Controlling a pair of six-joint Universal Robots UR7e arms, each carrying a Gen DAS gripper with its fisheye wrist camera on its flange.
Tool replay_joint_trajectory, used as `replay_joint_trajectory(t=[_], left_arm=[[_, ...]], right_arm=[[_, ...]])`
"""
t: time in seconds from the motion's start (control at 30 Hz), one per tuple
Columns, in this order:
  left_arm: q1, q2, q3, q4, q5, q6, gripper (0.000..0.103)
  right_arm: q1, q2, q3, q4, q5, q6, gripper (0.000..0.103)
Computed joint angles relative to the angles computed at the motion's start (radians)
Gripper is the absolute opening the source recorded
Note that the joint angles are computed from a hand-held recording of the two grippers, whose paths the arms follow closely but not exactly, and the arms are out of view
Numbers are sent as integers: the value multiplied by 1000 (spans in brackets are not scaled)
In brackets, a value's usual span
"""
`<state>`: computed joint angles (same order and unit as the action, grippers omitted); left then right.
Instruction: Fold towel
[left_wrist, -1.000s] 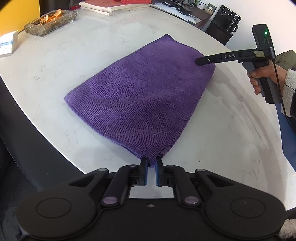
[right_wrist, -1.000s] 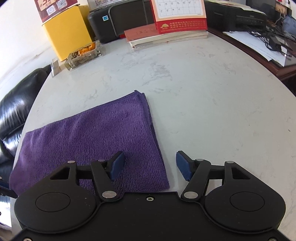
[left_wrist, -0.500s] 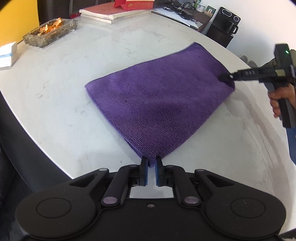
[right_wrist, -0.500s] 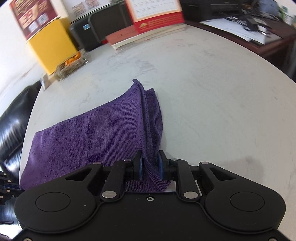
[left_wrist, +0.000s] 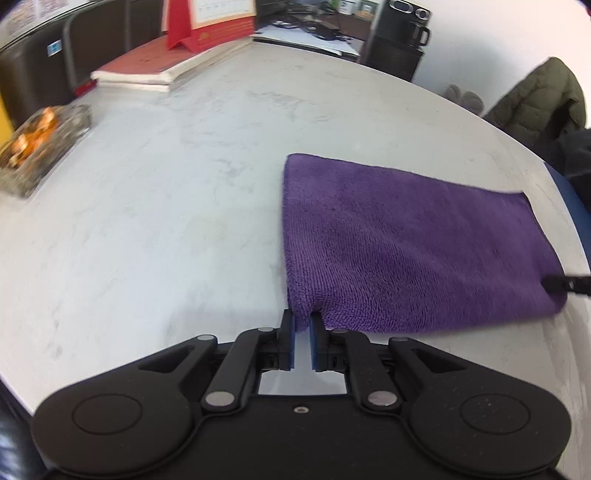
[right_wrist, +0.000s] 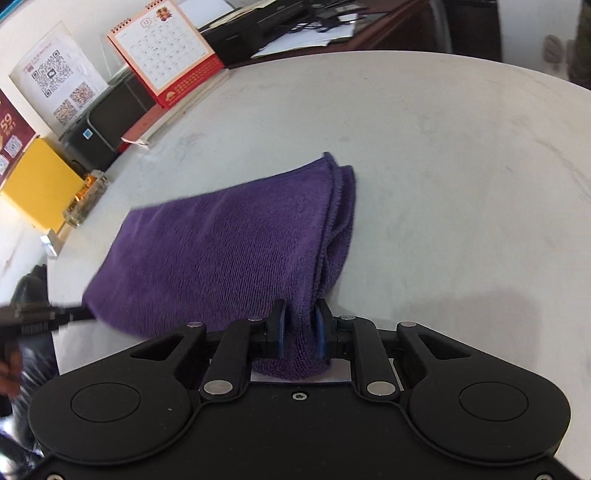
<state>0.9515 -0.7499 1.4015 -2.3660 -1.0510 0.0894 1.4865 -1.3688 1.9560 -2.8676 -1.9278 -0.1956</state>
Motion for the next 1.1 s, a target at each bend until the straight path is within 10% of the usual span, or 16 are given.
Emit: replay_joint_trajectory(t=[0.5,0.87,1.1], left_arm=[[47,49,-147,144,-127,331,8],[42,17,-128,141,-137,420,8],[18,-37,-118,146,-234,444,9]], right_arm=[[196,100,160,-319,-427,284,21],[249,115,127,-213,-549,308,37],[406,114,150,-416,-723,109,59]])
